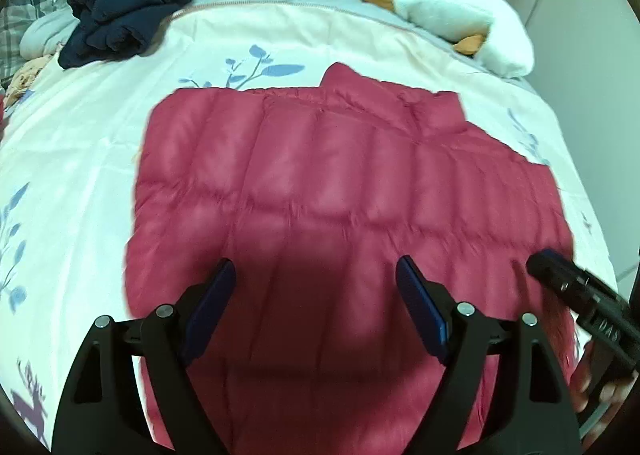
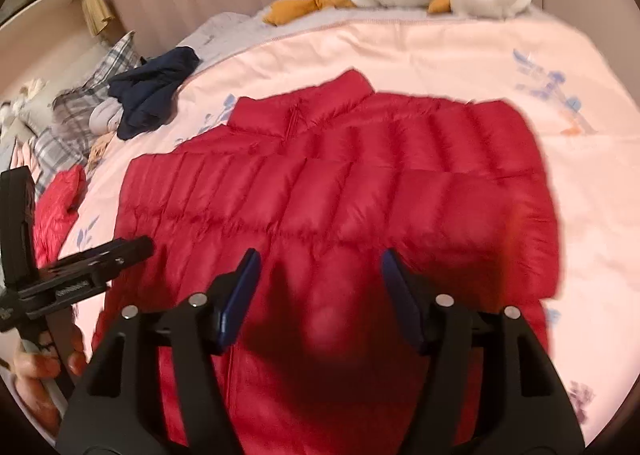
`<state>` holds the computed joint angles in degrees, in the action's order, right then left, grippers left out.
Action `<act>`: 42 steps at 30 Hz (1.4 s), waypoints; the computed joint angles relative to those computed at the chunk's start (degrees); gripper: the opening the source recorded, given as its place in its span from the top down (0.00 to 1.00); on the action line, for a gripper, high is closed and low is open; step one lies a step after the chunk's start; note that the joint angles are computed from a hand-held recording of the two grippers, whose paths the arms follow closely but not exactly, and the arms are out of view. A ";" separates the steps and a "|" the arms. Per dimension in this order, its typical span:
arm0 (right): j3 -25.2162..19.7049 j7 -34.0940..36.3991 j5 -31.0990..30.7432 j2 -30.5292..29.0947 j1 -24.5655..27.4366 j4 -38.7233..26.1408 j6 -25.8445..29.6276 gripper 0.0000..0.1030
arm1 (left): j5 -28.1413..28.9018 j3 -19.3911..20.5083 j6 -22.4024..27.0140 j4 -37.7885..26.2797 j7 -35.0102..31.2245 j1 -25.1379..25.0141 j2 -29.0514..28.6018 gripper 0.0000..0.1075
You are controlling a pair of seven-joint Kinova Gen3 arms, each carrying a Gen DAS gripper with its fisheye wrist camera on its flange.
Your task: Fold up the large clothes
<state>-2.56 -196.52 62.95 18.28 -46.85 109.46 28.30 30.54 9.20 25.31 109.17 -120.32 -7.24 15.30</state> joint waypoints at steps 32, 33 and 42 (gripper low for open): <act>-35.19 -23.40 -8.85 -11.34 -3.76 21.94 26.42 0.25 | 14.55 -9.67 17.77 30.85 -40.00 -18.01 -26.99 0.23; -35.25 -25.72 -9.94 -12.15 -5.53 22.82 27.30 0.25 | 14.49 -10.12 20.05 31.05 -41.22 -20.66 -27.70 0.23; -40.74 -46.64 -4.55 -26.56 0.76 35.21 11.10 0.24 | 15.83 -31.89 38.63 30.26 -47.25 -22.42 -18.45 0.22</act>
